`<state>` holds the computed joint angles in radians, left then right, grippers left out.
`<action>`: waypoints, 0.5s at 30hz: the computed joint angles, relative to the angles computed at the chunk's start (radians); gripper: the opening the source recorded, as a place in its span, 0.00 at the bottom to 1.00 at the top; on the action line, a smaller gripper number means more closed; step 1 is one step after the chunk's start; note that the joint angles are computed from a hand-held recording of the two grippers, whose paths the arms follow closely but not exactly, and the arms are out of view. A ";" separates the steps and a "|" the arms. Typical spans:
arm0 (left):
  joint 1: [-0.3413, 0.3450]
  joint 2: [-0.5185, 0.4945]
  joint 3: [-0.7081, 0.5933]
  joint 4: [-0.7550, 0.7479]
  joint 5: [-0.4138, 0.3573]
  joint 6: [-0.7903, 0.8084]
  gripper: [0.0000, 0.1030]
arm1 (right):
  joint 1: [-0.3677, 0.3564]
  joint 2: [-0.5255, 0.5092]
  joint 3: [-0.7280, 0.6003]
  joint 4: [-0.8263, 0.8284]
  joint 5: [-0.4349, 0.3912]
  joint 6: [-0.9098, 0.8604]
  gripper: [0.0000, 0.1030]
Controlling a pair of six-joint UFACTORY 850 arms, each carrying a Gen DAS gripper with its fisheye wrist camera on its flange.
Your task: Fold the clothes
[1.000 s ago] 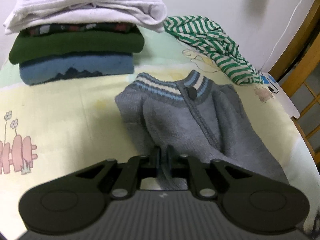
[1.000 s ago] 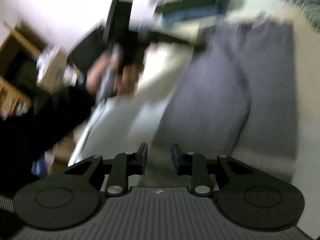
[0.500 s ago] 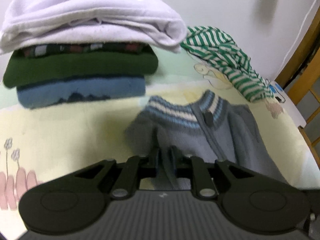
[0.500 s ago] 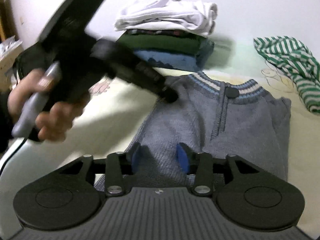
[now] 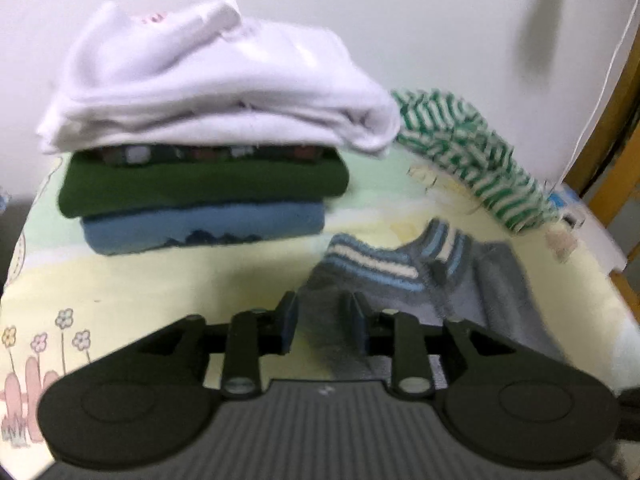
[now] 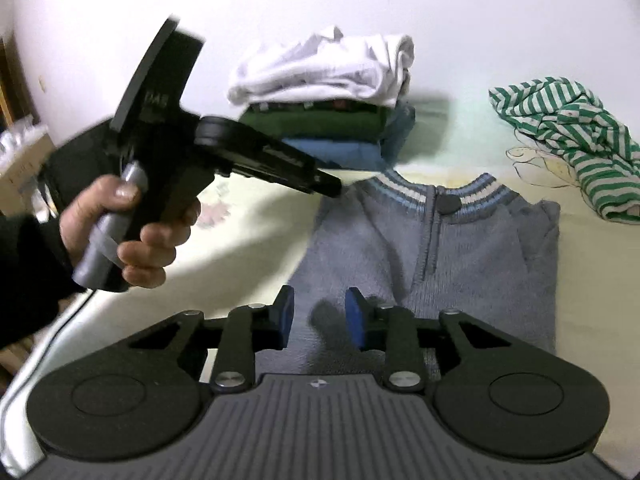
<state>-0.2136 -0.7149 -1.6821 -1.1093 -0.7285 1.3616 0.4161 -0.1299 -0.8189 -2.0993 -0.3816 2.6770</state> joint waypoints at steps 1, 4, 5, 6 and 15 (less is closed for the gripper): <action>0.005 0.002 0.002 -0.016 -0.036 0.005 0.28 | -0.003 0.005 0.004 -0.028 0.019 0.035 0.28; -0.005 0.007 0.022 -0.007 -0.098 0.021 0.30 | -0.009 -0.015 -0.010 -0.005 0.071 0.012 0.26; -0.013 0.004 0.029 0.011 -0.097 0.016 0.30 | -0.006 -0.030 -0.021 0.066 0.072 -0.058 0.24; -0.023 0.000 0.035 0.034 -0.087 0.007 0.30 | -0.005 -0.042 -0.027 0.096 0.071 -0.086 0.20; -0.054 0.029 0.109 0.003 0.031 0.155 0.37 | 0.009 0.063 0.042 0.092 0.199 -0.055 0.21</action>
